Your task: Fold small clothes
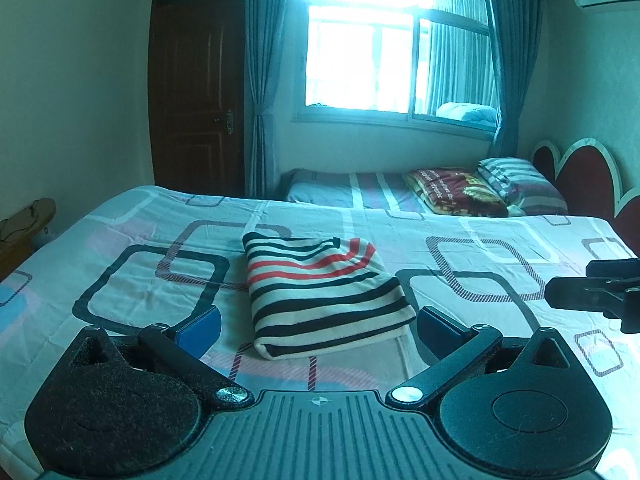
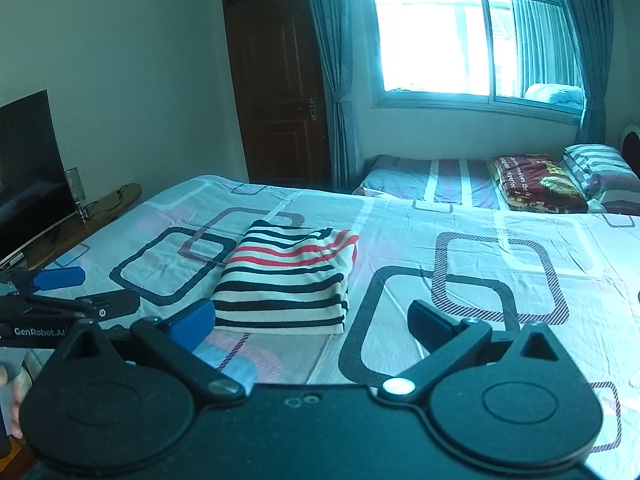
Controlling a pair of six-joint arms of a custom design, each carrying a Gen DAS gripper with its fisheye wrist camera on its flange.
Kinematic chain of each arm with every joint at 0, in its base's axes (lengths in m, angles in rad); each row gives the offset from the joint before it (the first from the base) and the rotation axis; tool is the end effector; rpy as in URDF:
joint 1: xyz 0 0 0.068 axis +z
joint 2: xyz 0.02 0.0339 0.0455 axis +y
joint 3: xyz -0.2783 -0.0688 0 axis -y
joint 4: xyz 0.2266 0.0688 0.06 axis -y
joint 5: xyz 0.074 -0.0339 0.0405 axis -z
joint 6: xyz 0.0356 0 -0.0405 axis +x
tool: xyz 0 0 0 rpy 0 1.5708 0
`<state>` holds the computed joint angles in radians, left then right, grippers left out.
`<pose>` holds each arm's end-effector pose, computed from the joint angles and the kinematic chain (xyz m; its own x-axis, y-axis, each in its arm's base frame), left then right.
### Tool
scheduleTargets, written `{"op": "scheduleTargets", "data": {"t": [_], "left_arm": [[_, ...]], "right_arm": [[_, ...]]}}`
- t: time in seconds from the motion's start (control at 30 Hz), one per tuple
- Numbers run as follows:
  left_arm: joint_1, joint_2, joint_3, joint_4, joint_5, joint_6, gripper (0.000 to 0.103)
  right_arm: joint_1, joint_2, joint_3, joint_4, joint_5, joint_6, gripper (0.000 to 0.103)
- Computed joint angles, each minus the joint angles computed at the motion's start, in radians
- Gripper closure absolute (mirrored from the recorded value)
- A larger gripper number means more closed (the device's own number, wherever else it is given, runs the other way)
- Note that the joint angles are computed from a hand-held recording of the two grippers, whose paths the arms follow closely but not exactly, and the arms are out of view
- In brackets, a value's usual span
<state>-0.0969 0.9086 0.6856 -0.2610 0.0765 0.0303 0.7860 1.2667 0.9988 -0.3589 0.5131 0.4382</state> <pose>0.1790 -0.0201 0.2904 -0.4580 0.0749 -0.8858 0.1778 0.9840 -0.0087 0.1934 0.1689 0.3153 -0.5177 0.0048 -0.8556 -0.1279 0.9883 0.0829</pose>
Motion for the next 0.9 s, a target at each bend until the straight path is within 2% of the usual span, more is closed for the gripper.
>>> {"op": "scheduleTargets", "data": {"t": [0.9], "left_arm": [[0.009, 0.043, 0.022, 0.020, 0.028, 0.034, 0.000]], "right_arm": [[-0.010, 0.021, 0.020, 0.010, 0.002, -0.014, 0.001]]}}
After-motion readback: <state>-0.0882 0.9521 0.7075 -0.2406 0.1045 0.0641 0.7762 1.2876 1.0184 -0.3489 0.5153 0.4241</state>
